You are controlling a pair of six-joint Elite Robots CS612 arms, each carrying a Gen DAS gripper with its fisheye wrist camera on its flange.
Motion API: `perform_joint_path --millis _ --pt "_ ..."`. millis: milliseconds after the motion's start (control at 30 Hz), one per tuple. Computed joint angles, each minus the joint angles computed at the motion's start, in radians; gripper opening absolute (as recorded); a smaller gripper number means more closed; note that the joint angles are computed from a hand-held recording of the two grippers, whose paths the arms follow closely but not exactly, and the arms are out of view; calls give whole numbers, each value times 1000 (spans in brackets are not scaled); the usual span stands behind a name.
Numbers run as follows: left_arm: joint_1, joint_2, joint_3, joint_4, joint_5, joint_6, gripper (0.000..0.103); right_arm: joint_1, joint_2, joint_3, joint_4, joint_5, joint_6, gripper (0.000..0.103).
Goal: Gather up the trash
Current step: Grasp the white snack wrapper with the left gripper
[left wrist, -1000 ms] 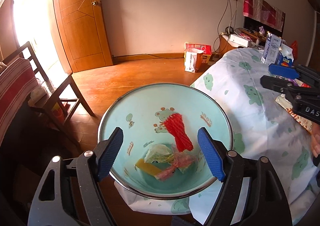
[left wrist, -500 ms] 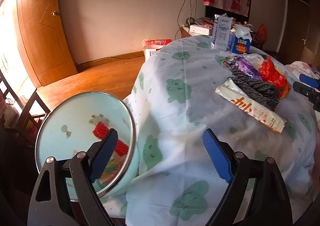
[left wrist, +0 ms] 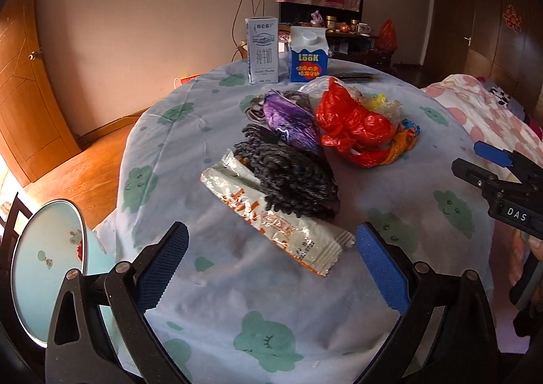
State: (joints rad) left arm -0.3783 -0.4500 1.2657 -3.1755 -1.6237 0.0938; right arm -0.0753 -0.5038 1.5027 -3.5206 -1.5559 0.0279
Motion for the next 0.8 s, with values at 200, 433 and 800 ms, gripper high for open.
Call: perform_joint_path --millis 200,433,800 --pt "4 18 -26 69 75 10 97 -5 7 0 -19 11 22 79" --pt "47 8 -13 61 175 -20 97 0 14 0 -18 28 18 79" --pt "38 9 -16 1 97 -45 96 14 22 -16 -12 -24 -1 79"
